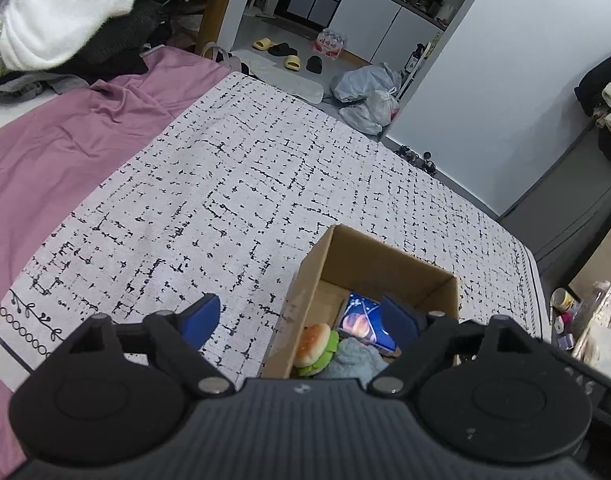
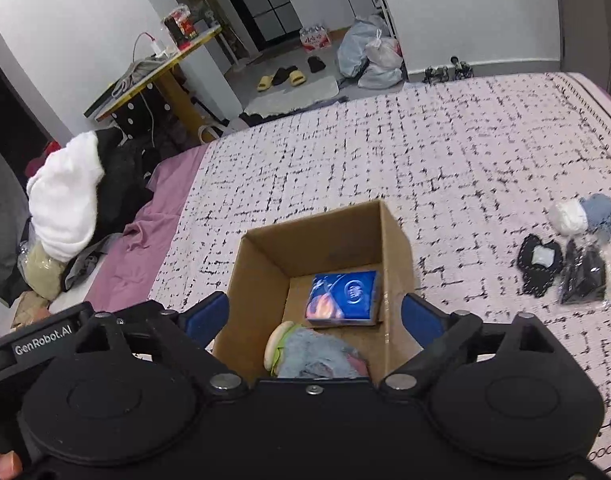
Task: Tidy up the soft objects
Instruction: 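Lower the hamburger plush into the box with the left gripper while the right drops the tissue pack in, then open both grippers and lift them away from the box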
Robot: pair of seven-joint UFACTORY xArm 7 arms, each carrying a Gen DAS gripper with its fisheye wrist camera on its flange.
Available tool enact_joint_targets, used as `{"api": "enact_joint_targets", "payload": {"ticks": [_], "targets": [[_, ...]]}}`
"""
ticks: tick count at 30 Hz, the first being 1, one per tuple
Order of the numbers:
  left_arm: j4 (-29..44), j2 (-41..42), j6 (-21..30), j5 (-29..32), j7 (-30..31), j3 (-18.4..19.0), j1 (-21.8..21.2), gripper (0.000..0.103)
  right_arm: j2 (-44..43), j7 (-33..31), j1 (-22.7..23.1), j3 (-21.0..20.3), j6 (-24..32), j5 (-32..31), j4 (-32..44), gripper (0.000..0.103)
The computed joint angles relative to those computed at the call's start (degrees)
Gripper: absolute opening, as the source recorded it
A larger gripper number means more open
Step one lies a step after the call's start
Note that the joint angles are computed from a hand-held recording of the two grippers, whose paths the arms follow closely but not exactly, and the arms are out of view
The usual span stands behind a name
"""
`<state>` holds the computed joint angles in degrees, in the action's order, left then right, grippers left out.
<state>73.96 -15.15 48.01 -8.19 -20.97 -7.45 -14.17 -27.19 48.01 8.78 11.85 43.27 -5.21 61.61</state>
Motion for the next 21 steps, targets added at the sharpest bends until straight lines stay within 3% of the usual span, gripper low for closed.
{"api": "enact_joint_targets", "payload": {"ticks": [5, 21], "targets": [[-0.63, -1.76, -0.13, 2.78, -2.11, -1.30, 0.12, 0.089, -3.07, -1.45, -0.32, -0.77, -1.22, -0.17, -1.97, 0.103], [-3.23, -7.72, -4.53, 12.47, -12.66, -6.84, 0.82, 0.096, -15.17, -10.21, -2.23, -3.12, -8.29, 1.35, -11.20, 0.103]]}}
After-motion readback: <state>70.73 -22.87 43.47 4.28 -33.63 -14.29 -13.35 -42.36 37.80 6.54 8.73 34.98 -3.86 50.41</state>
